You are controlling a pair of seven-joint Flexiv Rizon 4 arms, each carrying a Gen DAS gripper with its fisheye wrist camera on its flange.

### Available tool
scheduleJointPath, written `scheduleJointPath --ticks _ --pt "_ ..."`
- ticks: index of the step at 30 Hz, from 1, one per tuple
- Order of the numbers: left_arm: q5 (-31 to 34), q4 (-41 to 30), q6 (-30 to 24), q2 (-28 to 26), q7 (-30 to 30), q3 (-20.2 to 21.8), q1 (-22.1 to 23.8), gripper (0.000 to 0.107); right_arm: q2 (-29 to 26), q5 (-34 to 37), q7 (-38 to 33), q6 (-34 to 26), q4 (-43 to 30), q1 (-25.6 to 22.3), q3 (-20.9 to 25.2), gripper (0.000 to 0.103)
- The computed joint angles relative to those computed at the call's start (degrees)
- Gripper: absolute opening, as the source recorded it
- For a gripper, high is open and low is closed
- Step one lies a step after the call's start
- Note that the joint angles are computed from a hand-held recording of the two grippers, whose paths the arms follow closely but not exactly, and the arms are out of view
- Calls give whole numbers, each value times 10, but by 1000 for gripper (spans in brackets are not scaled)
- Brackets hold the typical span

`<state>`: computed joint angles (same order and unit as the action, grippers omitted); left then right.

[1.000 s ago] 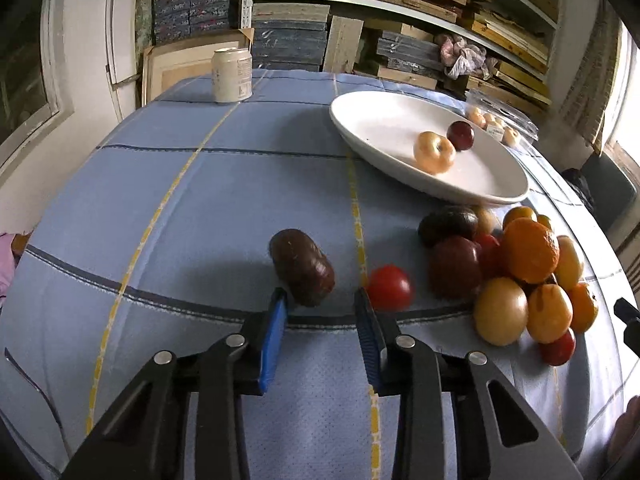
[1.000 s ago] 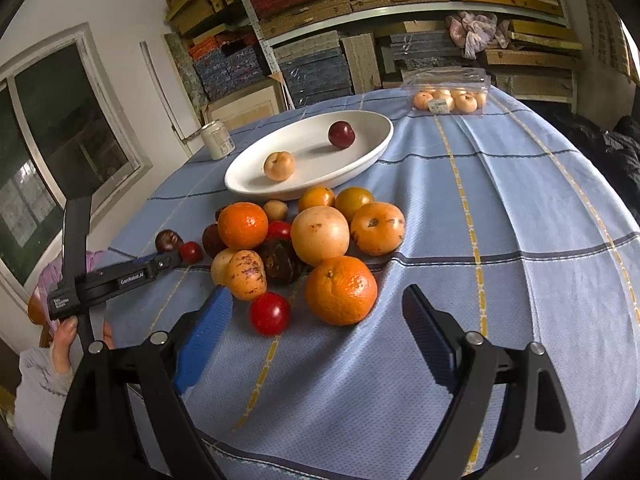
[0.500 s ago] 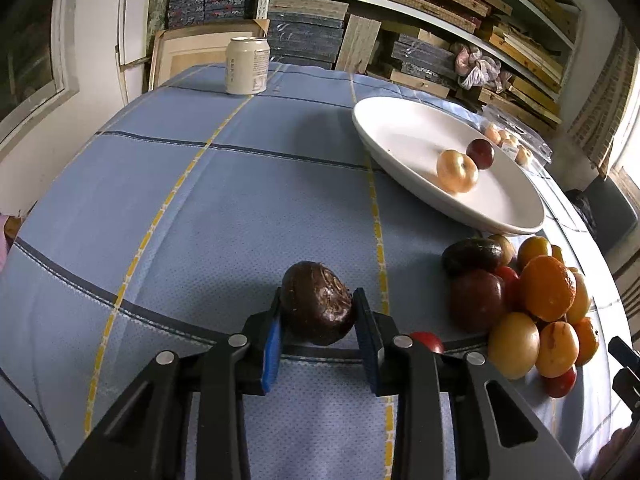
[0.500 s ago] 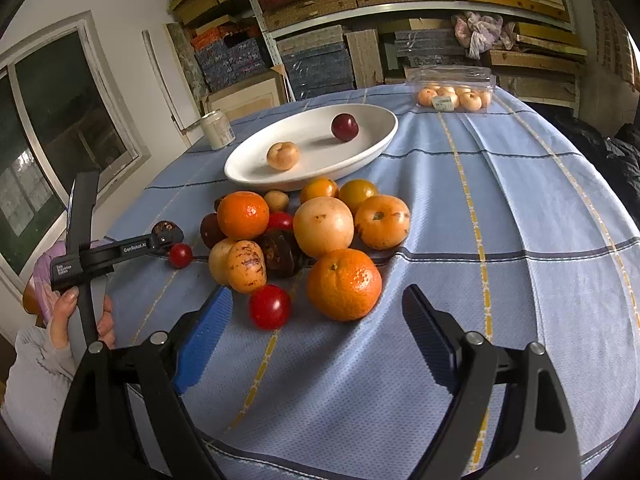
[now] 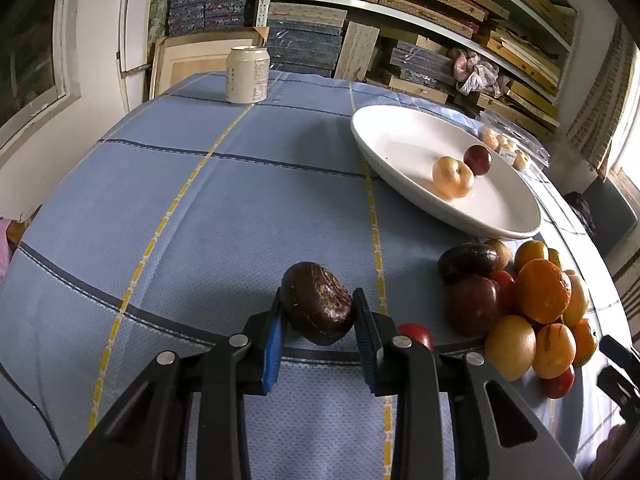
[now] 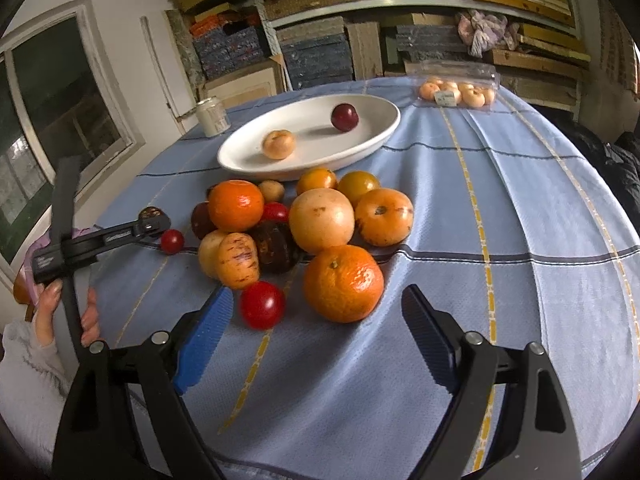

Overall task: Organize fruits
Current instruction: 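Lift the avocado with the left tool and release it on the plate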

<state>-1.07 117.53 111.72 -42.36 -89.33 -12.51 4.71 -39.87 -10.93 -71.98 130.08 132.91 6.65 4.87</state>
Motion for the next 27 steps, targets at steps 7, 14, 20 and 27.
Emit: scheduleJointPath --ticks 7,14,20,27 --pt "10 1 4 -1 -1 -10 9 32 -17 -68 55 -78 -40 -58 27 49" --pt "29 6 23 -2 -2 -20 18 32 -16 -36 31 -74 -41 -26 8 47" --pt "55 22 87 5 -21 -19 21 32 -14 -38 30 -35 -27 -40 17 47" --pt "54 -33 28 22 -20 -28 8 32 24 -95 72 -51 -65 -75 25 47"
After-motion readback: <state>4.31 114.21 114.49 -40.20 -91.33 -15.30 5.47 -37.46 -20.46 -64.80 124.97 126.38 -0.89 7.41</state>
